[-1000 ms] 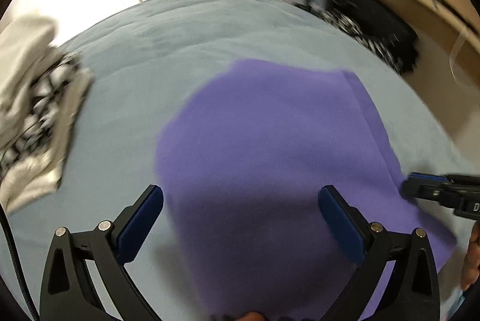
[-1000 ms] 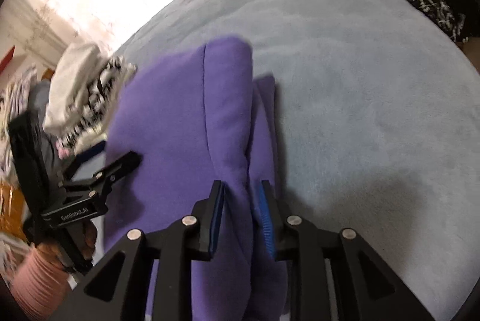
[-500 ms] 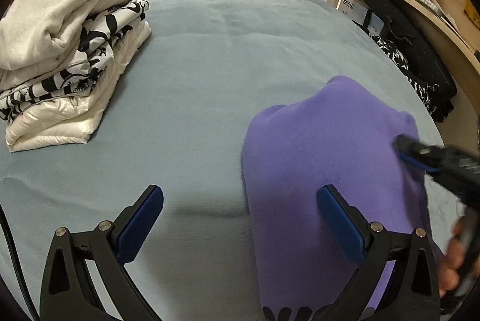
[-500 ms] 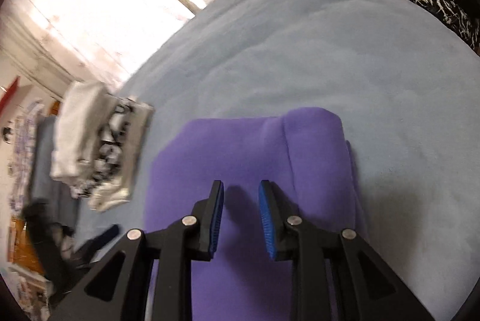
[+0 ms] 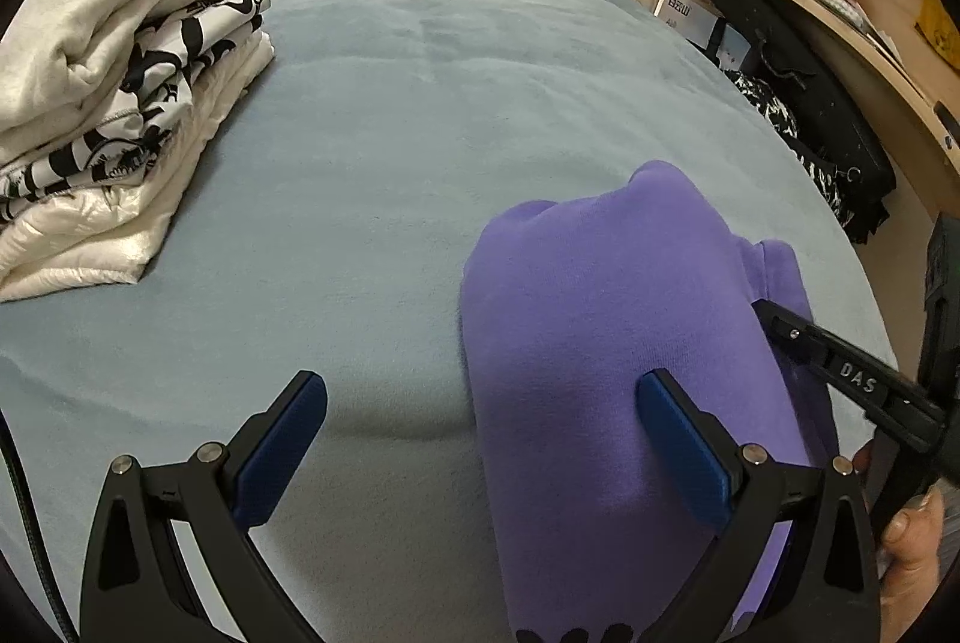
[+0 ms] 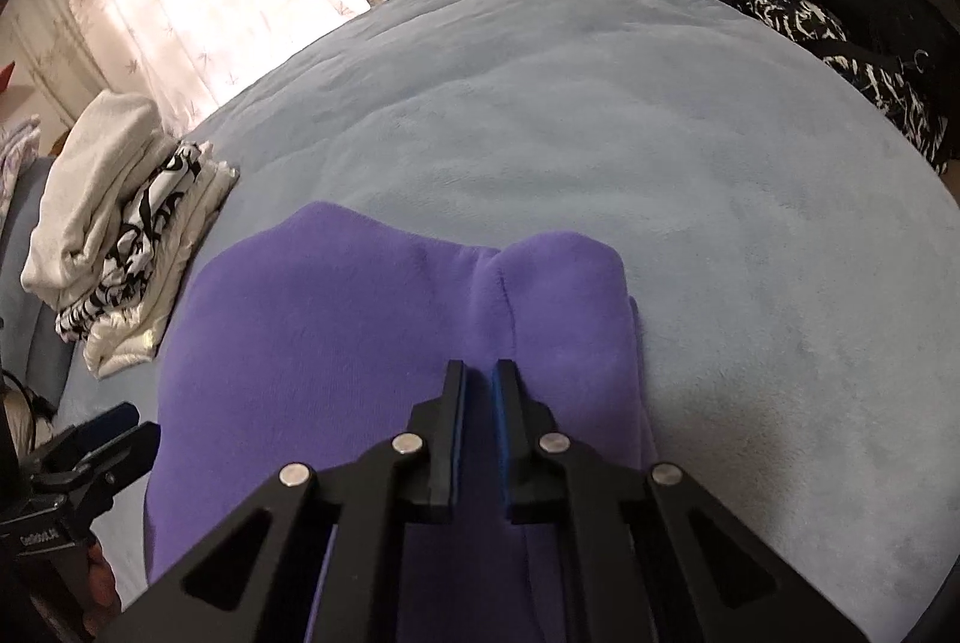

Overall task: Fold large clothes
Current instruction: 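Slide both grippers under the folded hoodie bundle and grip it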

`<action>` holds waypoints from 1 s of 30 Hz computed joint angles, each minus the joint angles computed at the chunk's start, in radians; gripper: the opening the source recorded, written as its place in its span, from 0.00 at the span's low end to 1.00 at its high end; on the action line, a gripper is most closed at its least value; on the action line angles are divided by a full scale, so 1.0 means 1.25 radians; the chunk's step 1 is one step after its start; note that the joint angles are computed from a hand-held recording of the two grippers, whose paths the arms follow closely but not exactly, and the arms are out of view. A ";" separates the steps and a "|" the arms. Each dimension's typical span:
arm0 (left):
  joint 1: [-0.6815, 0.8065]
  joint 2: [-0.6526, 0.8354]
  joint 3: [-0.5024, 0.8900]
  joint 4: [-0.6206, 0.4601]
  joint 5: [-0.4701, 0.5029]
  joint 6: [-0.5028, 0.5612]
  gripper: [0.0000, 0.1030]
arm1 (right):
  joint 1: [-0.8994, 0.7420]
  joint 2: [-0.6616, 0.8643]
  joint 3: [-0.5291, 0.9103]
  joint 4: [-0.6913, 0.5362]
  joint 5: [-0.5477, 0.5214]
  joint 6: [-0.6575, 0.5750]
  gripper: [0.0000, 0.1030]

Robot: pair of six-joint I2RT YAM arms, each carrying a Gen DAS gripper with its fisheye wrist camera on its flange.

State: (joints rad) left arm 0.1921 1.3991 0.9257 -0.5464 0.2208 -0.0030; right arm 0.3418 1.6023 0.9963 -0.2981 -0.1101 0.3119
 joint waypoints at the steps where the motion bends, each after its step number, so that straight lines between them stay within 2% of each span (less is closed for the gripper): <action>1: 0.006 -0.002 0.005 -0.009 0.004 0.009 0.99 | 0.002 -0.007 0.009 -0.023 -0.005 -0.003 0.10; 3: 0.020 -0.009 0.016 -0.043 0.022 0.034 0.99 | 0.005 -0.027 0.019 -0.073 -0.012 -0.003 0.12; 4: 0.030 -0.011 0.023 -0.062 0.040 0.047 0.99 | 0.004 -0.042 0.022 -0.101 -0.026 -0.005 0.17; 6: 0.050 -0.015 0.036 -0.109 0.086 0.074 0.99 | -0.001 -0.085 0.018 -0.151 -0.051 -0.016 0.34; 7: 0.062 -0.017 0.043 -0.138 0.112 0.091 0.99 | -0.002 -0.106 0.014 -0.171 -0.056 -0.024 0.48; 8: 0.072 -0.020 0.048 -0.169 0.137 0.109 0.99 | -0.004 -0.127 0.008 -0.186 -0.066 -0.036 0.59; 10: 0.080 -0.040 0.044 -0.207 0.161 0.130 0.99 | -0.005 -0.174 -0.002 -0.229 -0.064 -0.064 0.68; 13: 0.093 -0.073 0.027 -0.255 0.199 0.156 0.99 | -0.021 -0.237 -0.017 -0.292 -0.076 -0.102 0.68; 19: 0.111 -0.103 -0.029 -0.318 0.282 0.206 0.99 | -0.125 -0.280 -0.047 -0.365 -0.182 -0.151 0.68; 23: 0.107 -0.092 -0.069 -0.298 0.305 0.208 0.99 | -0.185 -0.259 -0.072 -0.362 -0.233 -0.173 0.68; 30: 0.142 -0.011 -0.115 -0.239 0.434 0.193 1.00 | -0.224 -0.180 -0.112 -0.311 -0.346 -0.190 0.68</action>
State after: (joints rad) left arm 0.3692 1.3848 0.7818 -0.8454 0.7629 0.2387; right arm 0.0616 1.3769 0.8560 -0.6864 -0.5421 0.0740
